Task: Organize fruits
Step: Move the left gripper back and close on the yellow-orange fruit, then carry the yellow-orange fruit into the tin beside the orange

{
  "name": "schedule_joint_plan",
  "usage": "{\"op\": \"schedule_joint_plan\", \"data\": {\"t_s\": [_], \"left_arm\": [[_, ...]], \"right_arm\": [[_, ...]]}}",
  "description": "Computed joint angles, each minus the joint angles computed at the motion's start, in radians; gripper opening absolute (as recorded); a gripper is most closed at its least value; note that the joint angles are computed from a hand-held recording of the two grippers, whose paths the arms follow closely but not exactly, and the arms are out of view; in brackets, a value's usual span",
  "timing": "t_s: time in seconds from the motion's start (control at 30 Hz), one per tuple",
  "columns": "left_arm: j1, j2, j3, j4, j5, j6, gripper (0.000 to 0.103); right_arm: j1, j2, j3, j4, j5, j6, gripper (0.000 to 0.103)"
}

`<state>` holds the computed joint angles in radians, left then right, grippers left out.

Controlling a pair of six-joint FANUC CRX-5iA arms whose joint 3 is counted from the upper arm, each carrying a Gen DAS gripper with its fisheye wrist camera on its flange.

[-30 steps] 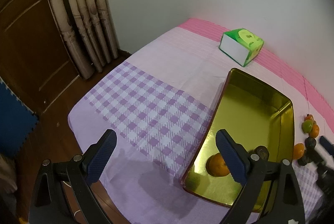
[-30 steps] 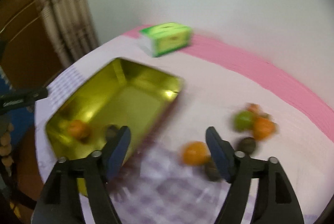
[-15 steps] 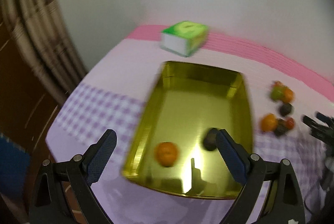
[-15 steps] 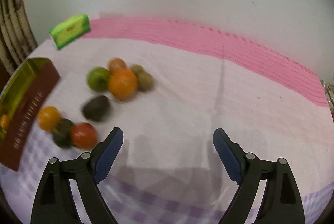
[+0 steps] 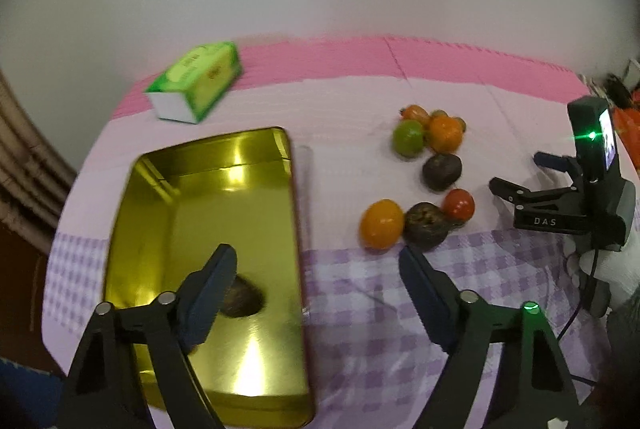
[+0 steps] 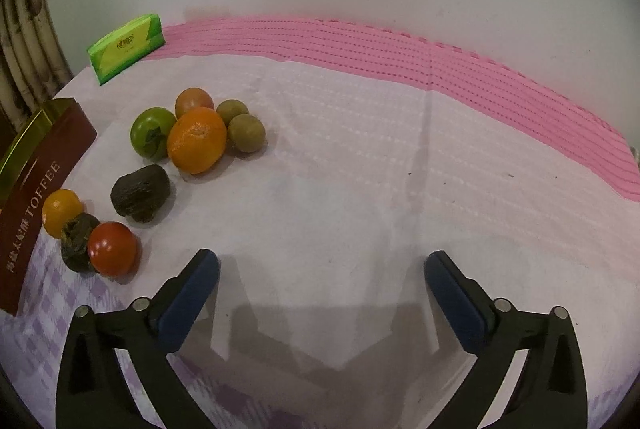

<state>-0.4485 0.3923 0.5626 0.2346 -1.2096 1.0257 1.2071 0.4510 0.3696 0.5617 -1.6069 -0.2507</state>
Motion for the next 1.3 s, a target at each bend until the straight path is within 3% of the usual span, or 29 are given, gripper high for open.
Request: {"op": "schedule_joint_plan", "data": {"t_s": [0.07, 0.6, 0.77, 1.07, 1.3], "left_arm": [[-0.014, 0.029, 0.031, -0.001, -0.030, -0.007, 0.065], [-0.061, 0.144, 0.156, -0.010, -0.153, -0.080, 0.051], [-0.068, 0.189, 0.225, -0.024, -0.197, -0.067, 0.040], [-0.085, 0.279, 0.353, -0.037, -0.274, -0.034, 0.033], [-0.089, 0.281, 0.351, -0.037, -0.268, -0.017, 0.031]], "right_arm": [[0.000, -0.007, -0.011, 0.003, 0.012, 0.007, 0.103], [0.003, -0.020, -0.025, 0.004, 0.014, 0.008, 0.103], [0.004, -0.020, -0.026, 0.004, 0.015, 0.007, 0.103], [0.004, -0.018, -0.025, 0.004, 0.016, 0.008, 0.103], [0.005, -0.019, -0.027, 0.004, 0.016, 0.007, 0.103]]}}
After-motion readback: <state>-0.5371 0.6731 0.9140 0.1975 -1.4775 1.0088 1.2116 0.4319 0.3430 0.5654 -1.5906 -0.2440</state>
